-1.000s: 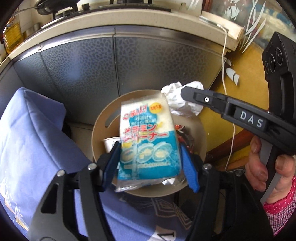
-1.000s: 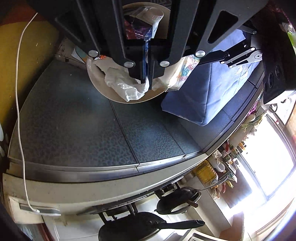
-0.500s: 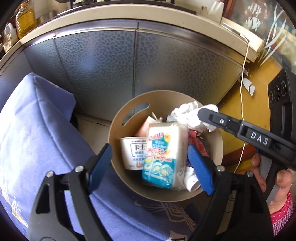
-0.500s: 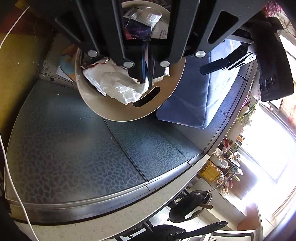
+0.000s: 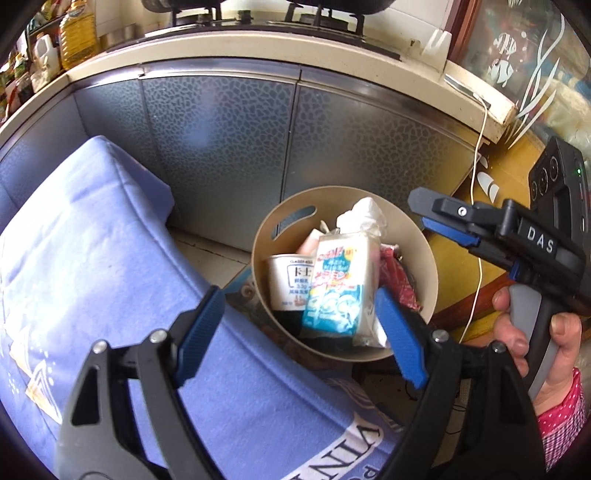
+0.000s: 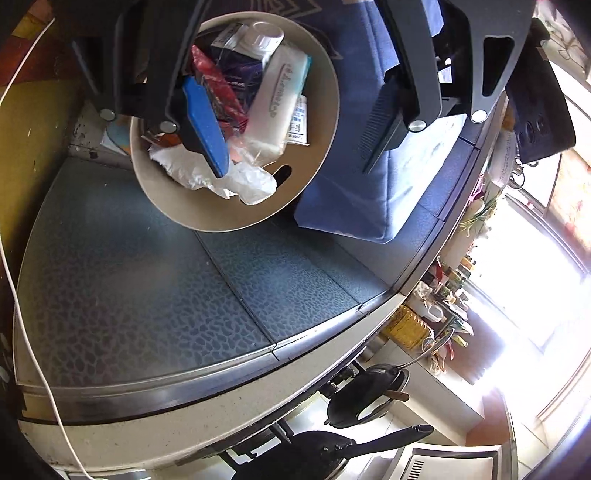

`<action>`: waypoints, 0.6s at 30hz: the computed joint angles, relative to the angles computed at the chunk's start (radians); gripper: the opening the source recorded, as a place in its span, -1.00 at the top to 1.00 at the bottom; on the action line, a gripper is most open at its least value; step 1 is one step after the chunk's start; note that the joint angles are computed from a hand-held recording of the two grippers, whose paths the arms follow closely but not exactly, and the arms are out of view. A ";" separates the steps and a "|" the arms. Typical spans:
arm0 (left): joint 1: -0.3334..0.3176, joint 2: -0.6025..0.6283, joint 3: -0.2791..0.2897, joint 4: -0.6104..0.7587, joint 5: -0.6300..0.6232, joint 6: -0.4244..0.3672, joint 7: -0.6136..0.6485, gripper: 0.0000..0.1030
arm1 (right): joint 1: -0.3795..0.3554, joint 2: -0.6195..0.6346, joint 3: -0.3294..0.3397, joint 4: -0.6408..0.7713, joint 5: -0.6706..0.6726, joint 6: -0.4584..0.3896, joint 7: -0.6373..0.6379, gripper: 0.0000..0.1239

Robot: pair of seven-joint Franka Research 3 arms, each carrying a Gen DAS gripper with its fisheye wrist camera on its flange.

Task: Collect trash
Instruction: 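Open both grippers to drop the package and tissue into the wastebasket, then pull both open grippers back from the wastebasket over the table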

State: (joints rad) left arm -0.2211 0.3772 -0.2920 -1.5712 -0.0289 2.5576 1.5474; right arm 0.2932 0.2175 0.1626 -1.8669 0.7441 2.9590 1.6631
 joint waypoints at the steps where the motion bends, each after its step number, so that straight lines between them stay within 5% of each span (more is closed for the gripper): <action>1: 0.004 -0.013 0.000 -0.018 -0.003 0.011 -0.001 -0.56 | -0.005 -0.007 0.008 -0.003 0.020 0.008 -0.010 -0.15; 8: 0.017 -0.095 0.011 -0.124 -0.005 0.076 -0.015 -0.56 | 0.033 -0.077 0.000 -0.064 0.024 0.078 0.014 -0.15; 13: 0.010 -0.173 0.026 -0.224 0.038 0.140 -0.036 -0.56 | 0.152 -0.145 -0.130 -0.176 -0.450 0.094 0.473 -0.15; 18: 0.008 -0.250 0.028 -0.316 0.048 0.199 -0.020 -0.70 | 0.149 -0.199 -0.123 -0.244 -0.763 0.062 0.793 -0.15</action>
